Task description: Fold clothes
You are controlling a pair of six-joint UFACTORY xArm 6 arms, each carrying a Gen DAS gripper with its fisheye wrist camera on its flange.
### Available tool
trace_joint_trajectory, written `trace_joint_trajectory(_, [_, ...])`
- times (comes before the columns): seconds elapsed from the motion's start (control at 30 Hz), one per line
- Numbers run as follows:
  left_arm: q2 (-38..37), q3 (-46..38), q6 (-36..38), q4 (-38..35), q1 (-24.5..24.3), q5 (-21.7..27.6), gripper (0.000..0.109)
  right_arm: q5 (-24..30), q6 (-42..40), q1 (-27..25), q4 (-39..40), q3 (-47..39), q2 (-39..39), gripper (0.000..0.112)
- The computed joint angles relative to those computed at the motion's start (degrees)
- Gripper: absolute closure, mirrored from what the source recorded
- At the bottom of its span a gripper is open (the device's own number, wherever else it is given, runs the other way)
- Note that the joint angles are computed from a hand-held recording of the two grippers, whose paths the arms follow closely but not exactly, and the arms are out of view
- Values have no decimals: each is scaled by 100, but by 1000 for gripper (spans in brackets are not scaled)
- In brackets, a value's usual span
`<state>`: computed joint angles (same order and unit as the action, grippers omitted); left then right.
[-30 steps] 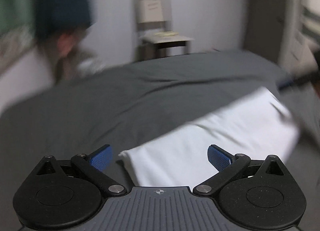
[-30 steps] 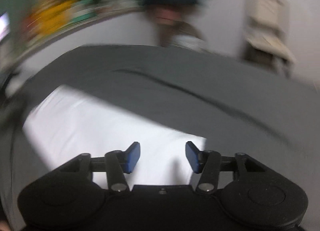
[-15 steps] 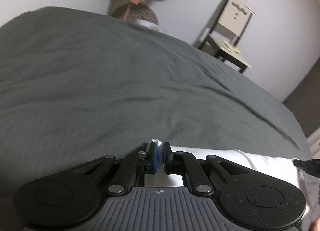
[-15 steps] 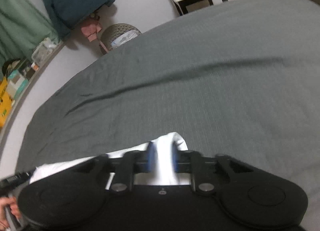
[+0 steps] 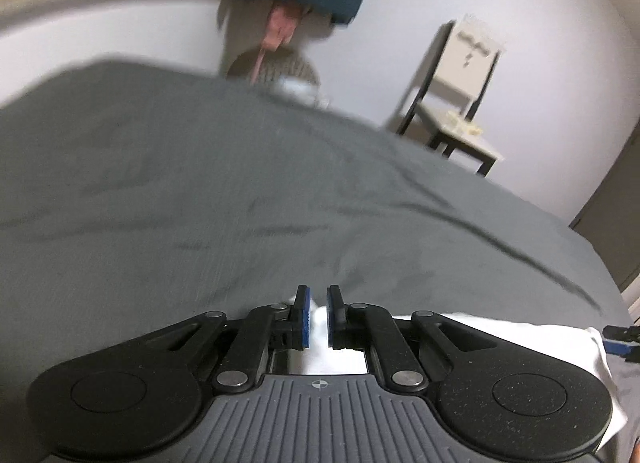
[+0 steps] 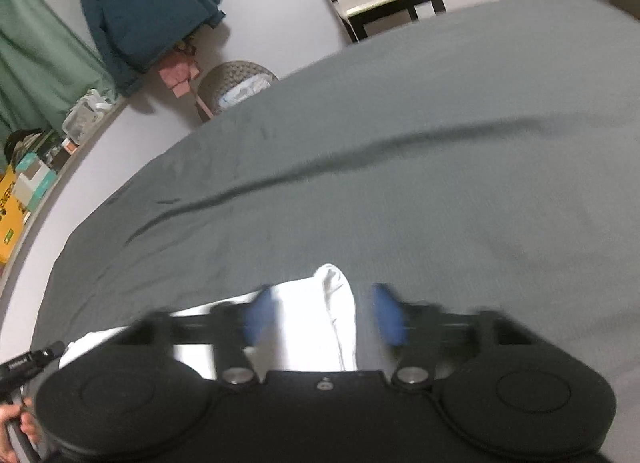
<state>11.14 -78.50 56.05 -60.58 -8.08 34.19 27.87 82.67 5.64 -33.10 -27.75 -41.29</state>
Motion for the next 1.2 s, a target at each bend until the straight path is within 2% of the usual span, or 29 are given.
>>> trace_joint_trajectory(0.1, [-741, 646, 641, -750, -58, 224, 102, -85, -973, 103, 906, 225, -406, 45])
trace_joint_trajectory(0.2, [-1310, 1180, 782, -1250, -73, 975, 101, -39, -1936, 297, 1986, 483, -774, 45])
trace_joint_trajectory(0.27, [-1580, 1505, 927, -1516, -168, 1344, 101, 92, -1911, 471, 2113, 579, -906, 45])
trace_joint_trajectory(0.37, [-1728, 1798, 1065, -1562, -455, 1546, 101, -95, -1556, 527, 2028, 763, -976, 45])
trace_joint_trajectory(0.4, [-1738, 1857, 1114, -1545, -534, 1572, 101, -223, -1439, 517, 1979, 849, -1030, 45])
trace_joint_trajectory(0.53, [-1706, 2031, 1255, -1768, -788, 1569, 101, -971, -1934, 396, 2583, 1287, -1201, 47])
trace_joint_trajectory(0.67, [-1404, 1886, 751, -1460, -1093, 1183, 101, -1721, -3044, 347, 3835, 1839, -1541, 47])
trace_joint_trajectory(0.77, [-1189, 1865, 285, -1193, -1157, 1214, 101, -2254, -3621, 410, 4704, 2133, -1657, 47])
trace_joint_trajectory(0.83, [-1165, 2020, 395, -1540, -1148, 1164, 102, -2565, -3962, 473, 5157, 2129, -1457, 47])
trace_joint_trajectory(0.9, [-1248, 2094, 319, -1542, -1181, 1057, 102, -2739, -4173, 530, 5391, 2038, -1223, 47])
trace_joint_trajectory(1.0, [-1611, 2308, -14, -1121, -1383, 556, 101, -2764, -3945, 517, 5147, 1912, -1020, 47])
trace_joint_trajectory(1.1, [-2189, 2812, 26, -729, -1631, -121, 101, -2504, -3986, 482, 5054, 1802, -1023, 47])
trace_joint_trajectory(1.2, [-2432, 3051, -95, -193, -1659, -166, 101, -2276, -4347, 499, 5318, 1757, -1099, 48])
